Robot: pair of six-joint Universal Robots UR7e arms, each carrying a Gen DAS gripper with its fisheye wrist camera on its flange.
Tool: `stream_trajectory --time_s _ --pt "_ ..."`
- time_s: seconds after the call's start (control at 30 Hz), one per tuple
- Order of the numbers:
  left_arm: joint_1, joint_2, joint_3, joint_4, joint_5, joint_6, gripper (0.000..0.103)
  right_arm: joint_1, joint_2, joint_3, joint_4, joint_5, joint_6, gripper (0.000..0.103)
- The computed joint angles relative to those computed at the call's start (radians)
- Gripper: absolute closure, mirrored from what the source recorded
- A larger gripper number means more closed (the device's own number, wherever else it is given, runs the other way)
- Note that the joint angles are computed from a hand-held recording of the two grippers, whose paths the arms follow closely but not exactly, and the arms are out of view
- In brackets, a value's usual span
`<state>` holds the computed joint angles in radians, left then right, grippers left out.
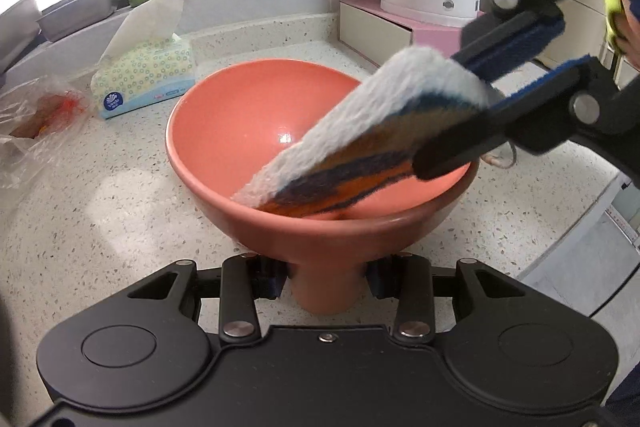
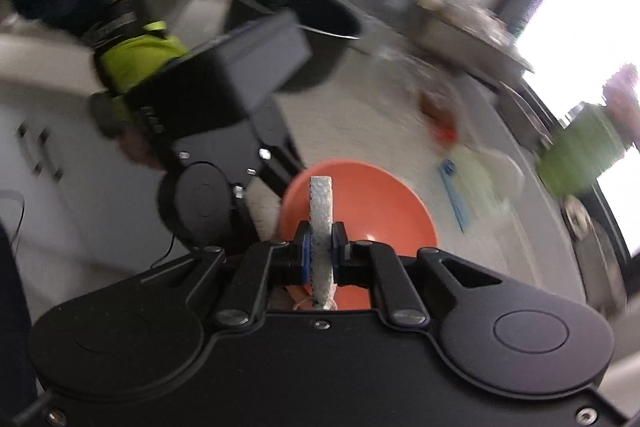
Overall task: Clean bowl
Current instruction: 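Scrub the bowl's inner wall and rim with the sponge, right gripper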
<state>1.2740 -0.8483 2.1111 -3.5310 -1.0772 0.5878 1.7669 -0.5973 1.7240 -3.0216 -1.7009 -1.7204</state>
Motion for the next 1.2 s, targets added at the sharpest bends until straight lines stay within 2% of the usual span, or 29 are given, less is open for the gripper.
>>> stream_trajectory --time_s 0.23,0.33,0.47,0.7,0.87,1.0,1.2 --pt "-0.008 0.021 0.013 -0.067 0.013 -0.002 0.064 0.049 0.014 -0.098 0.153 -0.068 -0.154 0.092" --pt "-0.007 0.021 0.016 -0.074 0.01 0.002 0.064 0.066 0.05 -0.165 0.186 -0.114 -0.237 0.092" --pt "-0.004 0.022 0.01 -0.074 0.008 -0.003 0.064 0.073 0.084 -0.22 0.191 -0.167 -0.286 0.092" --pt "0.003 0.026 0.01 -0.091 -0.004 0.01 0.064 0.07 0.056 -0.23 0.235 -0.245 -0.294 0.092" --pt "0.008 0.027 0.01 -0.099 -0.012 0.013 0.064 0.07 0.001 -0.204 0.356 -0.292 -0.235 0.092" --pt "0.007 0.036 0.013 -0.127 -0.01 0.014 0.064 0.084 -0.027 -0.183 0.437 -0.261 -0.188 0.092" --pt "0.002 0.038 0.012 -0.123 -0.002 0.015 0.064 0.109 0.02 -0.2 0.339 -0.203 -0.228 0.092"
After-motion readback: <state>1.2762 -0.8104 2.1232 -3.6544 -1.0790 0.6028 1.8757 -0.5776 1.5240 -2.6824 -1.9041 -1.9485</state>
